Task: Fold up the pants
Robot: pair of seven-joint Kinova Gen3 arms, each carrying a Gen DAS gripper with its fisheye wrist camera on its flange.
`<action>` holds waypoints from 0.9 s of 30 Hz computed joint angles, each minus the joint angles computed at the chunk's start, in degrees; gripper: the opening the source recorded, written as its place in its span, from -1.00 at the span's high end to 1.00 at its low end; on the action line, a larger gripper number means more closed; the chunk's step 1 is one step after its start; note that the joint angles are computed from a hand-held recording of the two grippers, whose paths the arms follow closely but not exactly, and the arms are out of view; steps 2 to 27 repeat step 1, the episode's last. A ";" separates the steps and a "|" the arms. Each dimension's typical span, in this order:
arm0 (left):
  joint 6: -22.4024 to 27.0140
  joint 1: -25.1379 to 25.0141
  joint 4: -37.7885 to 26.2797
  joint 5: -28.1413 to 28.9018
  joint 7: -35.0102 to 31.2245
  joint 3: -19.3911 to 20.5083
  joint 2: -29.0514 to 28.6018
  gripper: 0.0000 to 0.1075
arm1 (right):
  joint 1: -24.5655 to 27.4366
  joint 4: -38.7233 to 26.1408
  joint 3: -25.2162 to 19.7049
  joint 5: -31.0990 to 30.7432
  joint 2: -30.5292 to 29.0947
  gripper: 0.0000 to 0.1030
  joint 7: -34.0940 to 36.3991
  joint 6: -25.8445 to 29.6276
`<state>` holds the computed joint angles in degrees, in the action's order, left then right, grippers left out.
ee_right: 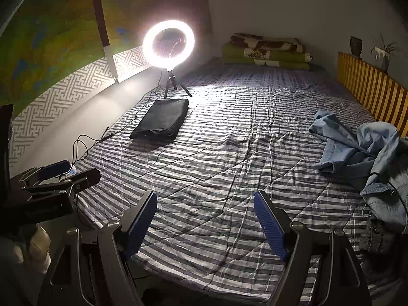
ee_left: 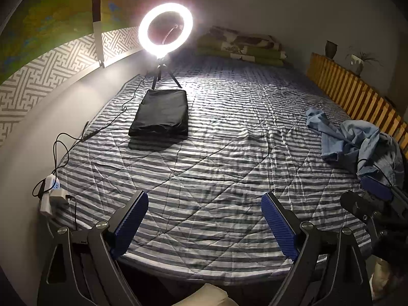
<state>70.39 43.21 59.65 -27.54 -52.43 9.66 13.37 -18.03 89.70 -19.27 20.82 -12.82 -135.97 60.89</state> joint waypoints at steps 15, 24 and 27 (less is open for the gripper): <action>-0.18 -0.25 0.05 0.24 -0.29 -0.02 0.20 -0.72 | 0.02 0.08 0.13 -0.19 0.13 -0.45 -0.07 -0.14; -0.18 -0.25 0.05 0.24 -0.29 -0.02 0.20 -0.72 | 0.02 0.08 0.13 -0.19 0.13 -0.45 -0.07 -0.14; -0.18 -0.25 0.05 0.24 -0.29 -0.02 0.20 -0.72 | 0.02 0.08 0.13 -0.19 0.13 -0.45 -0.07 -0.14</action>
